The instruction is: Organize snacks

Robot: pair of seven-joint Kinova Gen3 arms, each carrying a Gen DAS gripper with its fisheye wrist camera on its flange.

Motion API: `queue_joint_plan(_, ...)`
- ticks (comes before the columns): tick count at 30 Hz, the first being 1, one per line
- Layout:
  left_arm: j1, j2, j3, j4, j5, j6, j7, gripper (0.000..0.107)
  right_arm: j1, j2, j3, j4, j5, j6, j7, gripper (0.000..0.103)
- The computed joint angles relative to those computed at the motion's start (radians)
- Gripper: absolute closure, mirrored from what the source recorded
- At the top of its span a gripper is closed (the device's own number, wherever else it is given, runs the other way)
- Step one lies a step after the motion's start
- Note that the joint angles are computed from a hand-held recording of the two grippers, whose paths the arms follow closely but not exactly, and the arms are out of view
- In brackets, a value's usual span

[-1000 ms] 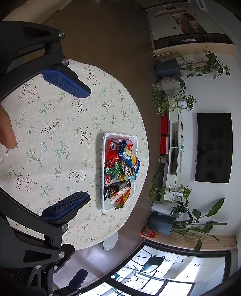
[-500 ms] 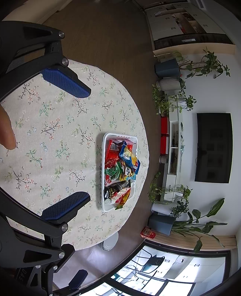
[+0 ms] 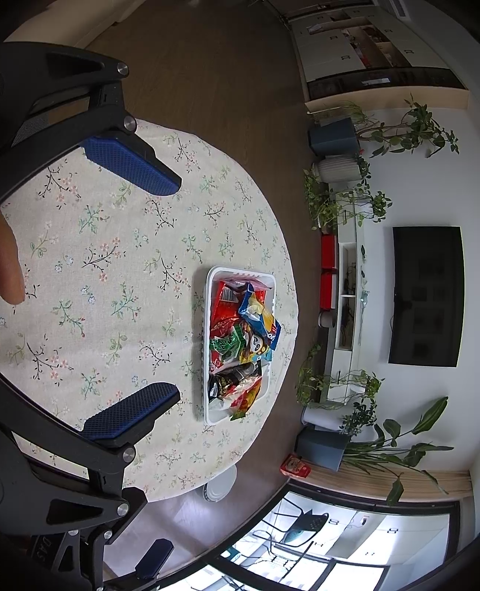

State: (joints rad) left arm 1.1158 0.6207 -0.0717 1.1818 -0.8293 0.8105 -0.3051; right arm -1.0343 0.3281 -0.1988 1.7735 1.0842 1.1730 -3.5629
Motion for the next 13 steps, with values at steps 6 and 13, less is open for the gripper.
queue_joint_plan(6, 0.005, 0.001, -0.007, 0.01, -0.012, -0.001, 0.012, 0.005, -0.001, -0.002, -0.001, 0.006, -0.001, -0.003, -0.005, 0.005)
queue_joint_plan(13, -0.004, -0.002, -0.006, 0.031, -0.016, -0.019, 0.016, 0.005, -0.013, 0.0, -0.011, 0.04, -0.007, -0.009, -0.046, 0.005)
